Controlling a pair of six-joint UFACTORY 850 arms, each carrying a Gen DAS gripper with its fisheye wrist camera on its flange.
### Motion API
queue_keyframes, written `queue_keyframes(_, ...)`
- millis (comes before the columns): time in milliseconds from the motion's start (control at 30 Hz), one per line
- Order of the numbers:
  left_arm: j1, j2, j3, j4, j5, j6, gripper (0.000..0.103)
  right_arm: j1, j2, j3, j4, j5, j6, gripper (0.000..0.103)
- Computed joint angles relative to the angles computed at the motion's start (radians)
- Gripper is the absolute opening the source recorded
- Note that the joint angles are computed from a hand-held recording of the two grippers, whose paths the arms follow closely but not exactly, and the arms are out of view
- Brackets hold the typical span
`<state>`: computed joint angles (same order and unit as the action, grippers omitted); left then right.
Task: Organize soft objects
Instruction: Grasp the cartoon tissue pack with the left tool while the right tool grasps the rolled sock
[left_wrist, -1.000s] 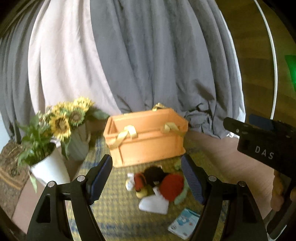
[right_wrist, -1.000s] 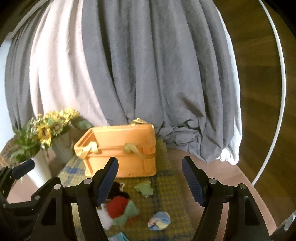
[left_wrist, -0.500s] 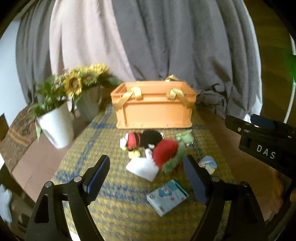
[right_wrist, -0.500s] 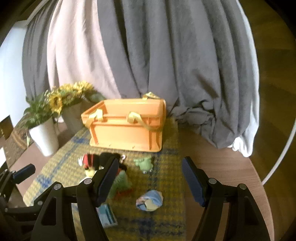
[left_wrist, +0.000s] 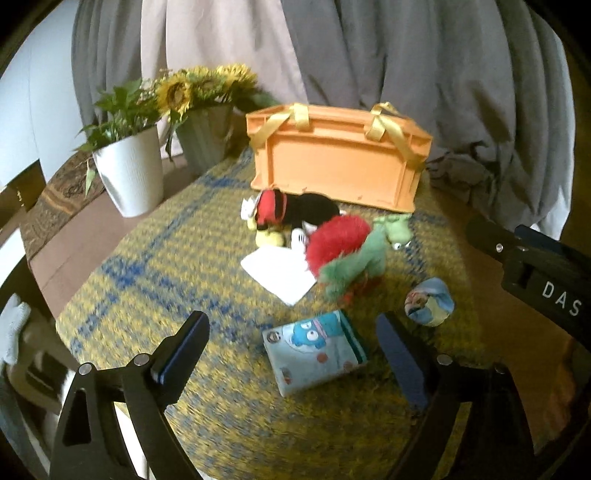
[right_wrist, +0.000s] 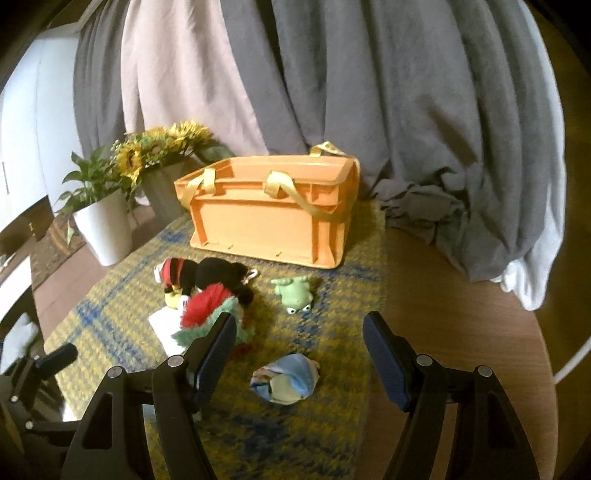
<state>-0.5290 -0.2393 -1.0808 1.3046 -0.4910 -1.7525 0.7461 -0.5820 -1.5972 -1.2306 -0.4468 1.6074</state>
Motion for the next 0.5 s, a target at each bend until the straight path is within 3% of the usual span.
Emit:
queue_keyframes(200,-0.029,-0.048,-0.015,0.034,-0.056,-0.058,0.094,-0.032,-0.020,0.006,0.075,0.095,-0.106,0.072)
queue_keyframes(500,-0.039,-0.109,-0.048,-0.011,-0.072,-0.072,0.095,-0.074,-0.055,0.006,0.393,0.200,-0.407,0.072)
